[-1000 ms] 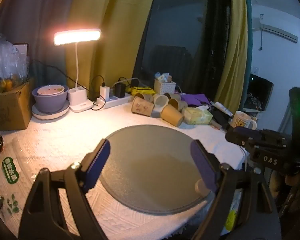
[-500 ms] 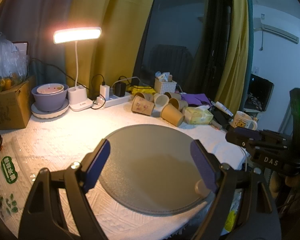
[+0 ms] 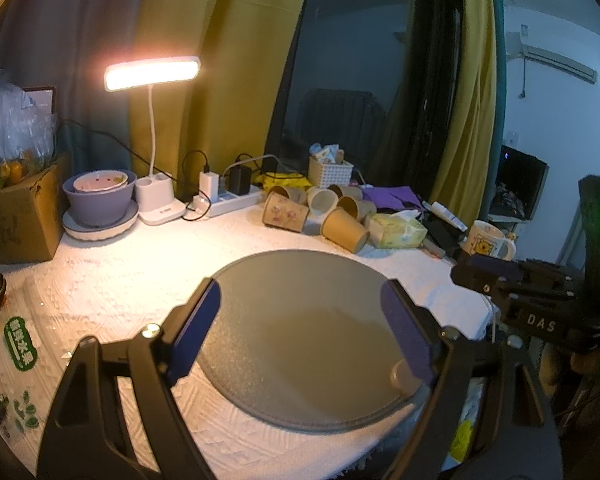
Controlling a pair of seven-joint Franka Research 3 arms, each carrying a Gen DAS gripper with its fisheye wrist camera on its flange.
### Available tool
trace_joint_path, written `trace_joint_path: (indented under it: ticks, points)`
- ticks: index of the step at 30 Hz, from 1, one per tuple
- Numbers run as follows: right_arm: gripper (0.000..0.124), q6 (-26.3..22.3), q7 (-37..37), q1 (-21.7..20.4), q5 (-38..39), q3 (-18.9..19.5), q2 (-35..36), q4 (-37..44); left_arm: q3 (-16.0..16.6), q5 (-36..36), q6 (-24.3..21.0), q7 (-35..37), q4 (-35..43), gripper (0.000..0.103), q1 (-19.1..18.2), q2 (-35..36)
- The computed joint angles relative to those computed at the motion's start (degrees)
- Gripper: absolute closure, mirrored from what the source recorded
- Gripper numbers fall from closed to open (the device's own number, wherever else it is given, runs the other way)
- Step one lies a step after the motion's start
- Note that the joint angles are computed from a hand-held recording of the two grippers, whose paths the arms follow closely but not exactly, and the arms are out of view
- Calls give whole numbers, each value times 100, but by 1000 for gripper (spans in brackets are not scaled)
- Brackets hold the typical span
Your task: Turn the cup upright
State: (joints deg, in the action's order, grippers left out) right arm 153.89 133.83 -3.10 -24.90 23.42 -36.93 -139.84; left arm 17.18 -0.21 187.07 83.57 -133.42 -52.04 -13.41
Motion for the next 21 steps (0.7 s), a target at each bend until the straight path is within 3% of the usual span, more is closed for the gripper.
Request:
trace_joint_path:
  ticks: [4,21]
  points:
    - [85,-12,36,-1,-23,18,22,20,-139,54,10,-52,-8,19,149,8]
    - [85,13,101,23,-65,-25,67,-26,-156,-97,-65,29,12,20,133,21]
